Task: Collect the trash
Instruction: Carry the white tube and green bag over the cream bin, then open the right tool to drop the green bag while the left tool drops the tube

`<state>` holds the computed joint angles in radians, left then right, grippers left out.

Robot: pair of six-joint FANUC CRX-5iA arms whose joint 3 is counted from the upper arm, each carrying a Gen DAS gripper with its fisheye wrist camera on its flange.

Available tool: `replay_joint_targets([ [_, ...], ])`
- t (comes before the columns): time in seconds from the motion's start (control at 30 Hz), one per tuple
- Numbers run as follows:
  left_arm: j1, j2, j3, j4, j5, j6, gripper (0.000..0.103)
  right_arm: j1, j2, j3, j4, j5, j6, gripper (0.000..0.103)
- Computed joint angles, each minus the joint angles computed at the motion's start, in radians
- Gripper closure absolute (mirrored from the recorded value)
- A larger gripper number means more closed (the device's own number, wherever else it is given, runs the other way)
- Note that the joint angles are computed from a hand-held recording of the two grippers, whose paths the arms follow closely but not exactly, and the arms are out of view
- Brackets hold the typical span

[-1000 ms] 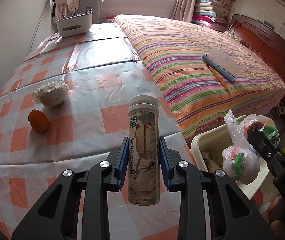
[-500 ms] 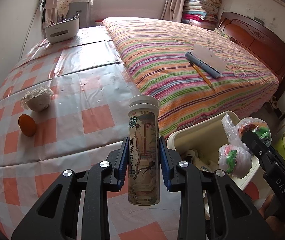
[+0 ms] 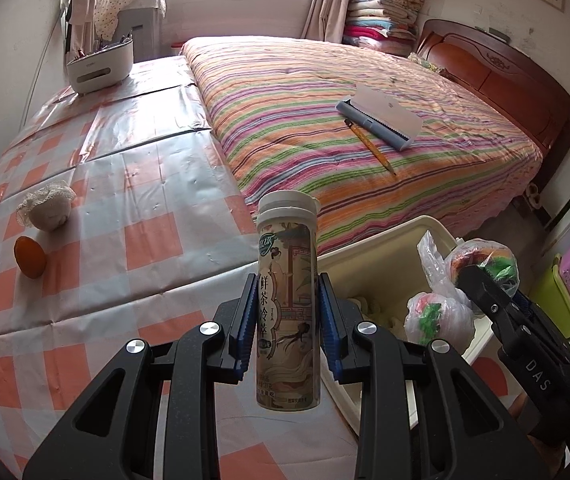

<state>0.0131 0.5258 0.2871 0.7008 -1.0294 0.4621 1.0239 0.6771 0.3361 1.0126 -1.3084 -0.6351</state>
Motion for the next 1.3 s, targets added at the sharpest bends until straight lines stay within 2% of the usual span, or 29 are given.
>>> replay_joint_targets([
  [0.3,-0.014,-0.014,-0.024,-0.001,0.001,-0.01,0.075,0.001,-0.034,-0.057,0.006,0.029,-0.07,0.046],
  [0.43,-0.018,-0.012,-0.021,-0.005,-0.002,-0.008,0.075,0.003,-0.043,-0.075,0.024,0.026,-0.106,0.036],
  [0.77,-0.031,-0.013,-0.031,-0.008,-0.01,-0.016,0.075,0.021,-0.082,-0.166,0.127,-0.051,-0.305,0.033],
  [1.3,-0.053,-0.026,-0.06,-0.012,-0.076,-0.073,0.075,0.035,-0.081,-0.177,0.153,-0.1,-0.36,0.033],
])
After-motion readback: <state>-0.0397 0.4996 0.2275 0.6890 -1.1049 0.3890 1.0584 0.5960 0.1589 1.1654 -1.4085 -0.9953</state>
